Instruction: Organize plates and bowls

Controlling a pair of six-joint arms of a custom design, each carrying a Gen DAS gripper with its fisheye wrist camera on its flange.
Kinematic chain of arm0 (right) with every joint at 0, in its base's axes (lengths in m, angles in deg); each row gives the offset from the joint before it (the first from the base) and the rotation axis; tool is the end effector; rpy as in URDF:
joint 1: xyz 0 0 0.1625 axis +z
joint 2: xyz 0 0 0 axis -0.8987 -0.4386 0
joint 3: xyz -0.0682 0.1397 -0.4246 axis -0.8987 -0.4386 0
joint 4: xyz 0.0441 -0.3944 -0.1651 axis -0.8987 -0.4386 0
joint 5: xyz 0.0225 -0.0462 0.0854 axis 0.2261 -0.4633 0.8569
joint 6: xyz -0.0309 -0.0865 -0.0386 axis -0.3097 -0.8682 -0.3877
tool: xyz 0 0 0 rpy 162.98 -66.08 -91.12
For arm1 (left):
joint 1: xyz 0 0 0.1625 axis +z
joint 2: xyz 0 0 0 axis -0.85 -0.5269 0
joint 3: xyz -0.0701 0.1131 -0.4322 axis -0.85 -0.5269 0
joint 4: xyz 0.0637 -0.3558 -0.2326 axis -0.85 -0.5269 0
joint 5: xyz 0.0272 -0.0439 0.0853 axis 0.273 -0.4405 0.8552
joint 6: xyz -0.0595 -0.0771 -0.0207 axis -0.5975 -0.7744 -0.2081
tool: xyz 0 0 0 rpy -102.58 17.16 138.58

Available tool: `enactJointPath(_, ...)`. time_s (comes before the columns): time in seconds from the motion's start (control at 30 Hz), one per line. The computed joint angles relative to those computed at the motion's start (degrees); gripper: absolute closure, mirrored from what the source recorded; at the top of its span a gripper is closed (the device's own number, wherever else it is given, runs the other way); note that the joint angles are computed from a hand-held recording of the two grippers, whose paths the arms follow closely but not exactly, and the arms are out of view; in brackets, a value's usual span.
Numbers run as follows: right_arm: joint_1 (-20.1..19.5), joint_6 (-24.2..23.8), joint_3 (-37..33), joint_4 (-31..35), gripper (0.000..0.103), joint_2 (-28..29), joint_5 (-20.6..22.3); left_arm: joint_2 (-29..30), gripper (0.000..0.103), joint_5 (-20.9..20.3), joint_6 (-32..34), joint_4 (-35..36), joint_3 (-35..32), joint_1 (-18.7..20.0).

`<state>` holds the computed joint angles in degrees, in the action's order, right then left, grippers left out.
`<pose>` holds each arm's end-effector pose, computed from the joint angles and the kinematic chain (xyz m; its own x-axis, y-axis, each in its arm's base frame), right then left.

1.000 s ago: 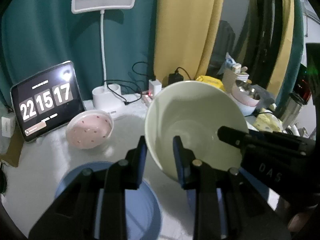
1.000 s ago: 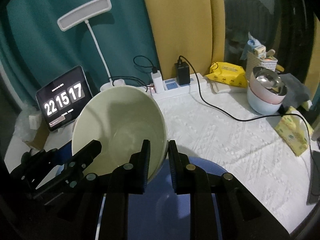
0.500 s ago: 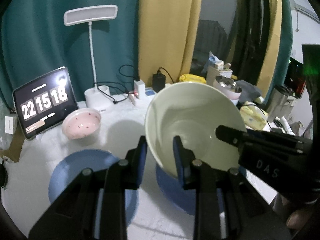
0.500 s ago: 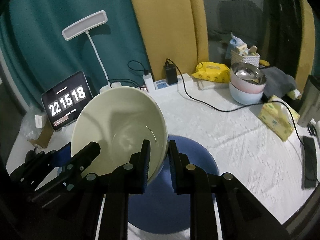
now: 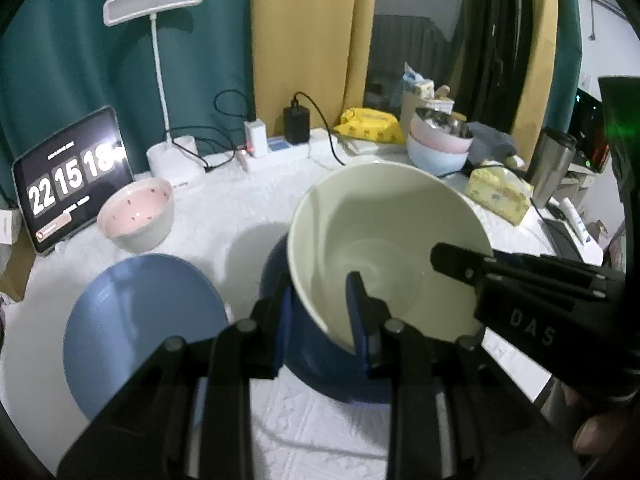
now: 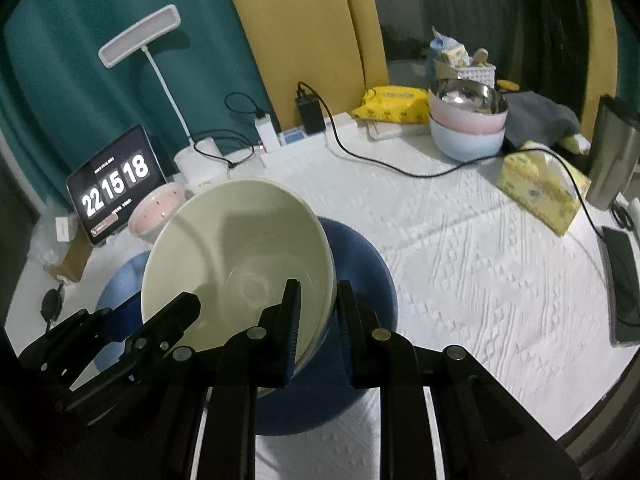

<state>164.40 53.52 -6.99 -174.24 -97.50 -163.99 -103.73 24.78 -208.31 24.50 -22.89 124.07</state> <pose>0.2319 -0.7589 0.0460 -0.8165 -0.1895 0.5453 -0.4841 0.7394 -0.4679 -0.1263 -0.7695 0.1408 -0.7320 0.1044 -0.6733 0.5550 0.6646 -0.5003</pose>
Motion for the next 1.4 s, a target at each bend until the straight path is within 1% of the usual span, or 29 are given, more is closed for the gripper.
enactJointPath(0.23,-1.25,0.66,0.19,1.34,0.083,0.17,0.60,2.36,0.076,-0.96,-1.59,2.79,-2.49,0.33)
enactJointPath(0.47,-1.66,0.80,-0.77,3.42,0.083,0.81,0.14,4.42,0.076,-2.16,-2.51,5.33,-5.23,0.58)
enactJointPath(0.63,-1.37,0.39,-1.74,3.96,0.083,1.40,-1.48,4.25,0.076,-3.29,-1.11,3.84,-4.74,0.38)
enactJointPath(0.67,-1.33,0.22,-1.90,4.04,0.083,1.52,-1.79,4.12,0.076,-3.16,-0.94,3.91,-4.67,0.41)
enactJointPath(0.7,-1.25,-0.33,-2.12,4.12,0.083,1.70,-2.21,4.14,0.076,-1.61,-1.08,4.88,-4.96,0.57)
enactJointPath(0.77,-1.25,-1.62,-1.64,3.09,0.080,1.47,-0.52,4.48,0.075,-2.15,-0.27,4.86,-5.02,0.38)
enactJointPath(0.87,-0.66,-1.91,-2.82,3.08,0.080,2.33,-3.05,4.89,0.075,-2.31,-0.82,5.60,-5.52,0.43)
enactJointPath(0.93,-0.83,-1.66,-2.89,3.70,0.080,2.30,-2.76,4.36,0.075,-2.78,-0.56,4.60,-4.72,0.46)
enactJointPath(1.03,-0.59,-2.19,-3.20,3.18,0.080,2.62,-3.79,3.55,0.075,-2.61,-0.74,4.08,-4.10,0.65)
enactJointPath(1.1,-0.32,-2.59,-3.21,2.26,0.077,2.74,-4.38,2.98,0.074,-2.44,-0.47,3.36,-3.49,0.71)
enactJointPath(1.13,-0.19,-2.70,-3.11,1.86,0.071,2.70,-4.50,2.66,0.074,-2.36,-0.33,2.99,-3.14,0.73)
enactJointPath(1.17,-0.01,-3.06,-2.97,0.91,0.067,2.67,-4.80,2.35,0.074,-2.26,-0.25,2.70,-2.81,0.75)
enactJointPath(1.4,0.67,-3.93,-2.37,-1.33,0.067,2.06,-5.71,0.64,0.074,-1.76,-0.58,1.43,-1.50,0.75)
